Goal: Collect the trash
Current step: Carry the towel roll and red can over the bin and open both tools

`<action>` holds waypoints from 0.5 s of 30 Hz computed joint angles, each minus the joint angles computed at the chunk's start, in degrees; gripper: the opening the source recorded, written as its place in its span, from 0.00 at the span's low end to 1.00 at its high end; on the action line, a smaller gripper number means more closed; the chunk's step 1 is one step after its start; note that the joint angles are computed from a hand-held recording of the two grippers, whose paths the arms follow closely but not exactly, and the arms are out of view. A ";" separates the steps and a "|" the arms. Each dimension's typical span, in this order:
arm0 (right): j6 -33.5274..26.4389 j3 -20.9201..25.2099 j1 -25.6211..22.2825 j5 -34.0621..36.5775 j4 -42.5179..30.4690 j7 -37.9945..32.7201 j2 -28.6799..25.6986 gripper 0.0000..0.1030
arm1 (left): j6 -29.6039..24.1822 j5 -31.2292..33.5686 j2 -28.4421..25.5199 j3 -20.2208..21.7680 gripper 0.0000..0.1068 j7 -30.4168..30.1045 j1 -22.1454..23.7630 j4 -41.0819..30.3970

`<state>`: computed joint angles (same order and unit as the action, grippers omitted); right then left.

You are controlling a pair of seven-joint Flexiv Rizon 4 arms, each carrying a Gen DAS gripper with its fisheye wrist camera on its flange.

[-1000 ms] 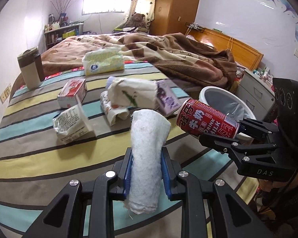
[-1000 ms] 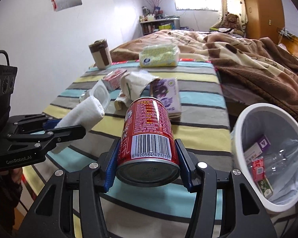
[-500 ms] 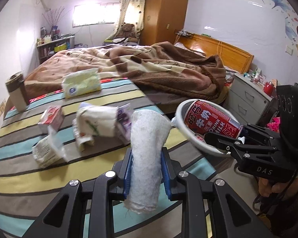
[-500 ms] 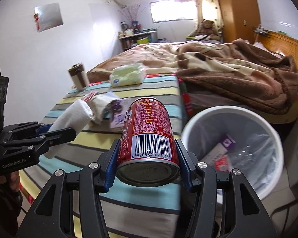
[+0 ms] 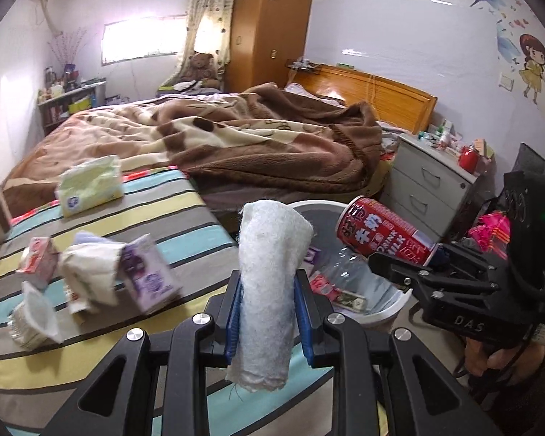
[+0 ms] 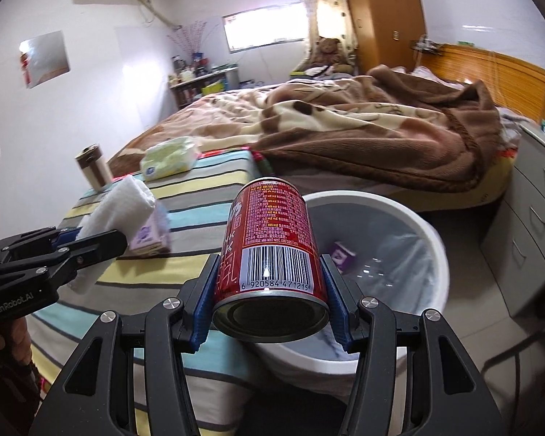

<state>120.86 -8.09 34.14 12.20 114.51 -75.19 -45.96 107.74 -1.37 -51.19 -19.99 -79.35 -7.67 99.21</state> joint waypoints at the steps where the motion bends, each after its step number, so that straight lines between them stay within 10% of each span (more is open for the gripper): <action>1: -0.17 -0.28 0.08 0.35 0.06 0.09 -0.03 0.53 | -0.74 -0.11 -0.65 -0.36 0.25 0.20 -0.25 -1.14; 15: -7.38 -5.48 1.03 0.31 -1.45 5.38 -2.42 0.53 | -8.84 -4.74 -7.64 -1.36 0.26 3.59 -4.43 -12.72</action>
